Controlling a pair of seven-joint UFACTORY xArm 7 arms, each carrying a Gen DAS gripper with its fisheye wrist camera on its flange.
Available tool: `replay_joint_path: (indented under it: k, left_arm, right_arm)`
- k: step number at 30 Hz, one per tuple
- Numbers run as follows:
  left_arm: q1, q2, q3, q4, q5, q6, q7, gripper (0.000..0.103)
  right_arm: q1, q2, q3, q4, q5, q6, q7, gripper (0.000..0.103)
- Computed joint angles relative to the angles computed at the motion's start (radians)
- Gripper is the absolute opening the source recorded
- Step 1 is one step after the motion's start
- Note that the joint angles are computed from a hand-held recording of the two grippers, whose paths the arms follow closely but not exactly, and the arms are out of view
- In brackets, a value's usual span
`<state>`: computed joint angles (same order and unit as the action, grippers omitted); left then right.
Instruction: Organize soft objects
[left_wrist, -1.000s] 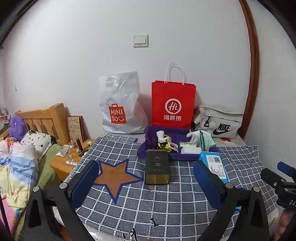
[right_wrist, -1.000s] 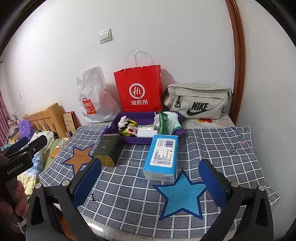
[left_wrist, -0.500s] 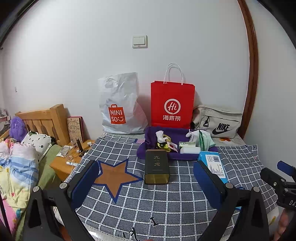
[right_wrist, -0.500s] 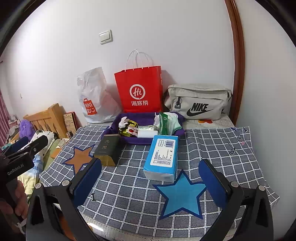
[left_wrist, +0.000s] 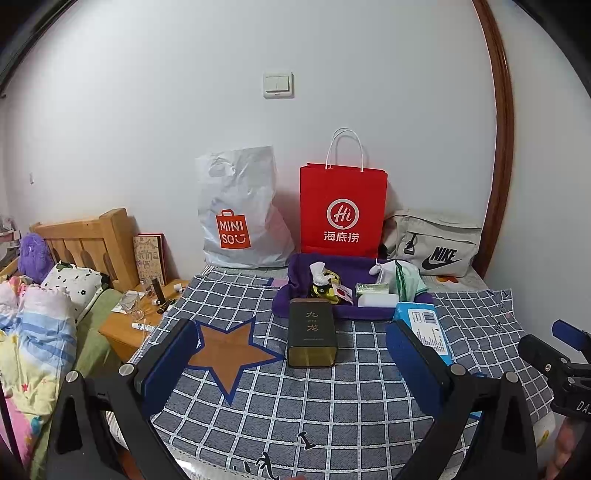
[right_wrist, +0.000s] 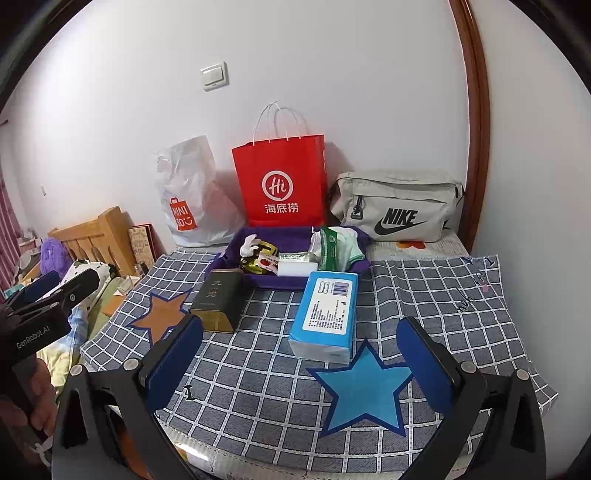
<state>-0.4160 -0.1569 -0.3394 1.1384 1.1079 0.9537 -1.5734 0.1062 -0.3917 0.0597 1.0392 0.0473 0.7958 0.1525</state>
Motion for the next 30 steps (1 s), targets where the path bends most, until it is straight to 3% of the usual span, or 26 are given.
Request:
replay_joint_path:
  k: [30]
  left_arm:
    - [-0.004,-0.003,-0.002,0.001,-0.004,0.002,0.005,0.103]
  right_arm:
    - [0.006,-0.009,0.001,-0.004,0.003,0.001,0.004,0.103]
